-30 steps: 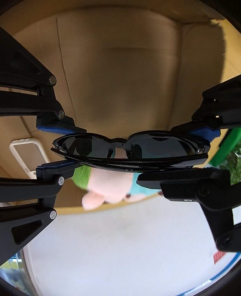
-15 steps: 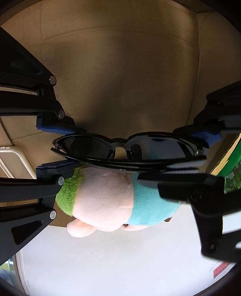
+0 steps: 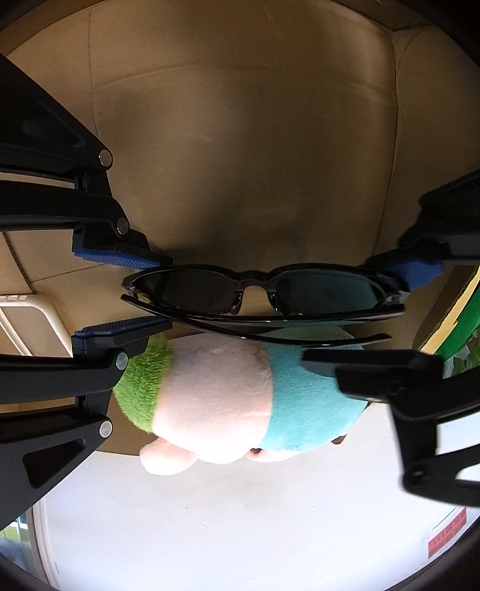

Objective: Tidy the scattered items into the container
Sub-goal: 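Open the right tool to drop the sunglasses beside the plush pig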

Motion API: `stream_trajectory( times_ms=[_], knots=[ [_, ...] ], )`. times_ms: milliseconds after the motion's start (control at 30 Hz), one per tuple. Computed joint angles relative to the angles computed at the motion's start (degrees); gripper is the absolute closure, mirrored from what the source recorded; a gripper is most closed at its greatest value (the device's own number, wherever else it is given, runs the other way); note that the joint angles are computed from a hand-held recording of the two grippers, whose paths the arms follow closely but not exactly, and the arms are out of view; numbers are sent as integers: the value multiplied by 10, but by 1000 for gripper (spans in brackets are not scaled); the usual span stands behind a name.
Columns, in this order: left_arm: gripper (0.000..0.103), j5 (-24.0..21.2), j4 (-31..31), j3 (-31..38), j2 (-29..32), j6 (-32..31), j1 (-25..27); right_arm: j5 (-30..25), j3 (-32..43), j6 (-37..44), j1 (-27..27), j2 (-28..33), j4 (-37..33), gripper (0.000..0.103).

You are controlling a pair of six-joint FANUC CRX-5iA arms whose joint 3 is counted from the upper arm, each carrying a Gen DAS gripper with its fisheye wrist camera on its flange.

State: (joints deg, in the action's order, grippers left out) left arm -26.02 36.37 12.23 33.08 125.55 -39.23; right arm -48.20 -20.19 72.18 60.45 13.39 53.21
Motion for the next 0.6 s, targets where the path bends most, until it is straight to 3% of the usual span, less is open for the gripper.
stream_trajectory(
  times_ms=[100, 167, 333, 533, 600],
  knots=[
    [61, 14, -6, -14, -13, 0, -2, -4, -8, -7, 3, -9, 2, 68],
    [60, 9, -36, -12, -19, 21, 0, -1, -14, -12, 5, -19, -3, 56],
    [60, 11, -66, -25, -38, 40, -1, -1, -26, -26, 12, -40, -8, 46],
    [60, 5, -115, -33, -62, 61, -9, -6, -48, -53, 24, -86, -21, 45],
    [60, -10, -168, -26, -76, 89, -14, -9, -62, -80, 27, -112, -26, 34]
  ],
)
